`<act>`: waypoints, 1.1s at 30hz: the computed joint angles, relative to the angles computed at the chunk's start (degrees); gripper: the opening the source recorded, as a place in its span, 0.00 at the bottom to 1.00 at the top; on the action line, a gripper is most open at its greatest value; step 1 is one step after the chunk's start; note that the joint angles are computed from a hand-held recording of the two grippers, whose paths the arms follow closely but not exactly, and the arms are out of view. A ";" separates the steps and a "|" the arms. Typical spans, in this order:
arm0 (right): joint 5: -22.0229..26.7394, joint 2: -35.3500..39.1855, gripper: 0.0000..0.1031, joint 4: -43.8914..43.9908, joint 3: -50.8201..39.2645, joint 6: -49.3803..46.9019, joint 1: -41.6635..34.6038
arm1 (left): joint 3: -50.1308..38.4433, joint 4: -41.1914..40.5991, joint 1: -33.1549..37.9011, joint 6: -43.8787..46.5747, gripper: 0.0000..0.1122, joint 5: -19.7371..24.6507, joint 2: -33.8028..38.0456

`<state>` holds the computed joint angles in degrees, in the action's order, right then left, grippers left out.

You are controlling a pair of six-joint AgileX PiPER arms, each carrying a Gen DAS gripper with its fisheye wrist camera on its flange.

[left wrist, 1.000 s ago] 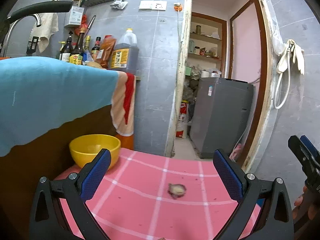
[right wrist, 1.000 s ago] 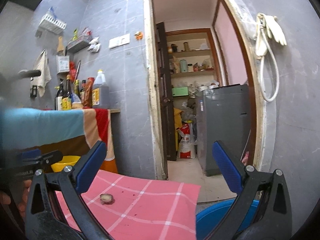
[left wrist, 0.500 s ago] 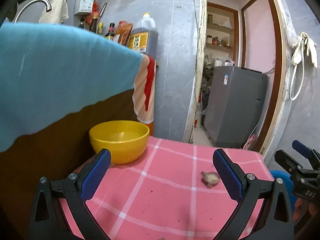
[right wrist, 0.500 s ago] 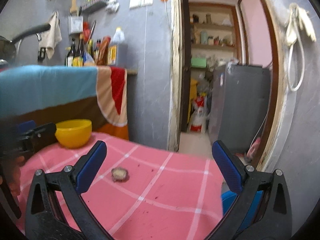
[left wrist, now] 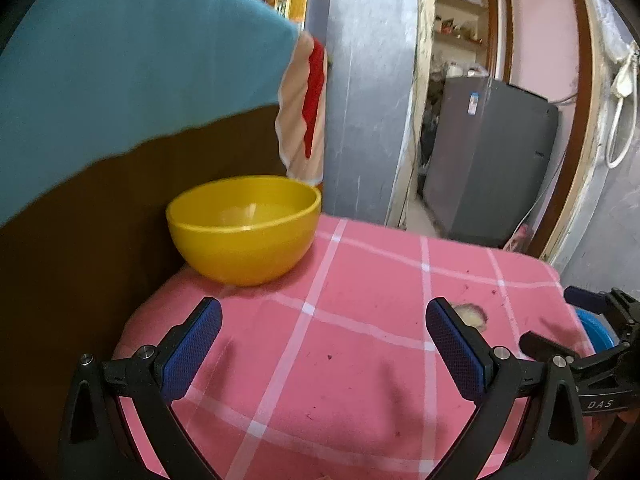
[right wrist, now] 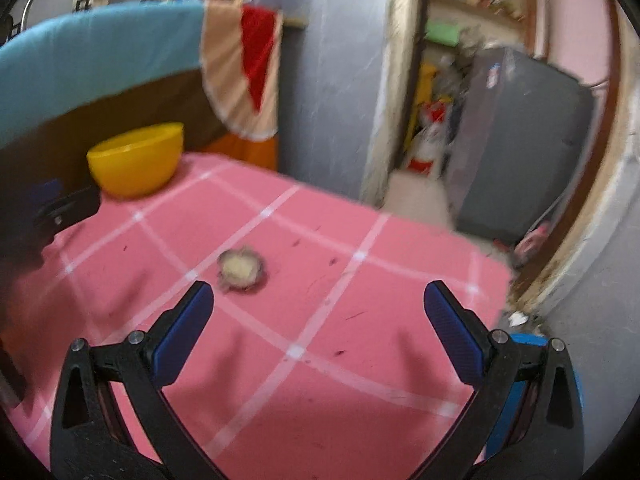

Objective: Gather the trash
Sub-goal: 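Grasp the round dried slice with the right tool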

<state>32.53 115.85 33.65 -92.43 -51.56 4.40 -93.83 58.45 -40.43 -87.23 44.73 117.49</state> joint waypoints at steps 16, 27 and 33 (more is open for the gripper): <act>19.49 15.27 0.66 -14.19 -24.98 10.91 5.20 | 0.36 -10.88 3.81 9.19 0.89 -3.09 0.64; 23.07 14.56 0.37 -8.37 -24.95 6.47 1.65 | -3.66 -14.12 3.21 15.58 0.89 -3.53 3.04; 23.63 15.09 0.37 -7.96 -26.21 8.19 -0.58 | -12.36 -20.07 2.66 26.03 0.89 -0.90 7.78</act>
<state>56.15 130.94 25.69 -118.65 -43.37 3.82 -106.19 38.38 -37.77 -61.20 43.82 125.27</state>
